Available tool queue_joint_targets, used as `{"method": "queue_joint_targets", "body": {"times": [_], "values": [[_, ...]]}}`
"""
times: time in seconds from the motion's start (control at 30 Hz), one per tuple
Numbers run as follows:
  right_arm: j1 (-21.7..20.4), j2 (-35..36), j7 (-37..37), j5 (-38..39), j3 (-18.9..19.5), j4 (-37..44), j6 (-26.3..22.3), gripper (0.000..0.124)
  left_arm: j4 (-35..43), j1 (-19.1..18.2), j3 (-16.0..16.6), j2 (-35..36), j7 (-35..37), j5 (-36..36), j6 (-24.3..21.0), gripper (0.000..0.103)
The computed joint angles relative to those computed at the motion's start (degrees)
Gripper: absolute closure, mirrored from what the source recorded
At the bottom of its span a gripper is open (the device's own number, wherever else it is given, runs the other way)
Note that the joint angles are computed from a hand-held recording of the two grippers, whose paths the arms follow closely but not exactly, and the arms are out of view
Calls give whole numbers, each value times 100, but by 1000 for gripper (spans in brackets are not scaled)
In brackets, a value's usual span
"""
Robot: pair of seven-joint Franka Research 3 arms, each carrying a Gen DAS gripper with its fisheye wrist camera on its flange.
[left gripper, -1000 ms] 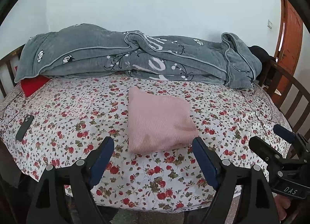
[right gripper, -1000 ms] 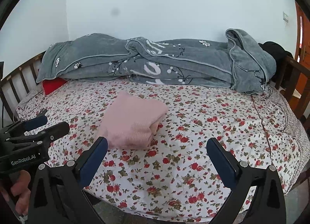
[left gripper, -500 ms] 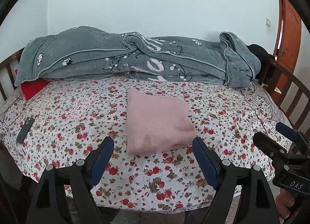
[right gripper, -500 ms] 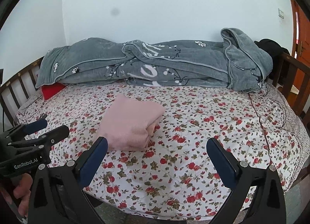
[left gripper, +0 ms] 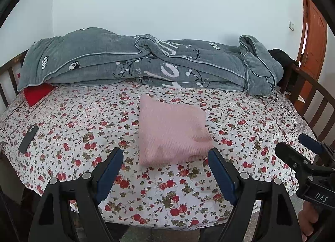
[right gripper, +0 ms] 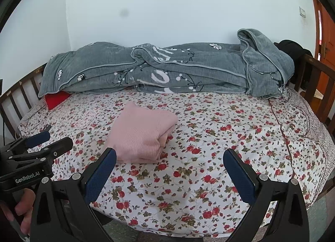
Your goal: Fold small clothes
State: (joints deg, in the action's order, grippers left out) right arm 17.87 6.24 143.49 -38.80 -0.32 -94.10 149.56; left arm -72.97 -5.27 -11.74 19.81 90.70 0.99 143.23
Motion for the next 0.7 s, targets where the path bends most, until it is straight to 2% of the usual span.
{"method": "queue_joint_targets", "body": {"times": [0.7], "values": [[25,16,76,-35,-25,42,-27,24,19,5,-24,25,-15,-22,21,21]]}}
